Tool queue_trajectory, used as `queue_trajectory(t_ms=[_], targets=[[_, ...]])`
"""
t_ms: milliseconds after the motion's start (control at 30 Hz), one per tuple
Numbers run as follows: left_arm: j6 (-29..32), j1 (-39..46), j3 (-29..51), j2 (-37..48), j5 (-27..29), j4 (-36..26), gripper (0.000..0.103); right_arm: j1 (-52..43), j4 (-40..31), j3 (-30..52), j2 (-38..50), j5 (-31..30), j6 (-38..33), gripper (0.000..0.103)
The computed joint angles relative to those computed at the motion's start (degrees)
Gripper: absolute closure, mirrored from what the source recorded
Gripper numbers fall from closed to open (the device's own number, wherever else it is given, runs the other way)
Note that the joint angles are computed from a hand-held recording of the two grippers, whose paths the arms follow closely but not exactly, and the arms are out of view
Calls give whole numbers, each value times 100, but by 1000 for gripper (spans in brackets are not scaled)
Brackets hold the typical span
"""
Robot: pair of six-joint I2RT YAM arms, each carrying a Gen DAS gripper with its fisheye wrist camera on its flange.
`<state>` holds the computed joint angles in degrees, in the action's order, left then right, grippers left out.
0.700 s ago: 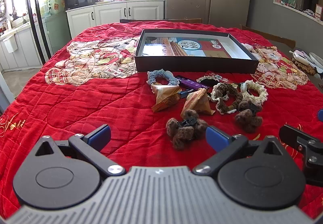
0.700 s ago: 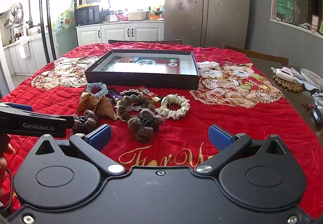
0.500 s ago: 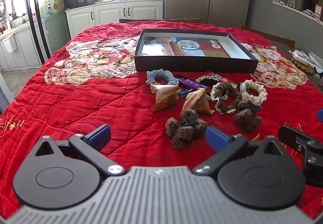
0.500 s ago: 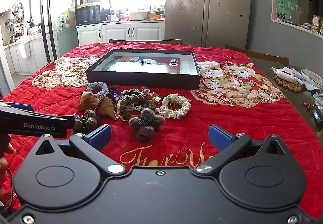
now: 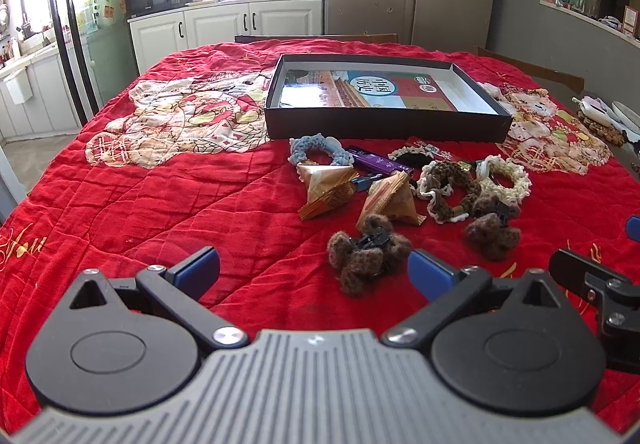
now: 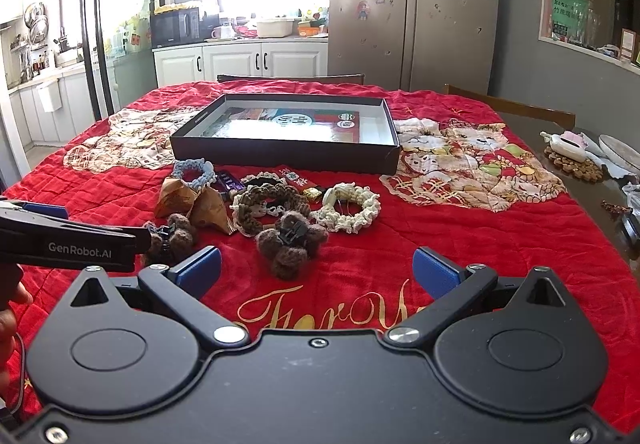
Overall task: Organize objects
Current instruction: 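Grasp a brown pom-pom hair tie with the left tool while the right tool grasps another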
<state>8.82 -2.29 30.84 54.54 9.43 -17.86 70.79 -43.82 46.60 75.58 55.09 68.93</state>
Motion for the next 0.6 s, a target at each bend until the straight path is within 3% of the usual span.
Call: queue_trajectory(t_ms=[300,600], targets=[[390,71,18,613,317,492,0,-394,1073,-354,-79,-146,-1135,9],[708,281,205,1443,997,835,4,-1171,2485,-743,42,-903,-2361,25]])
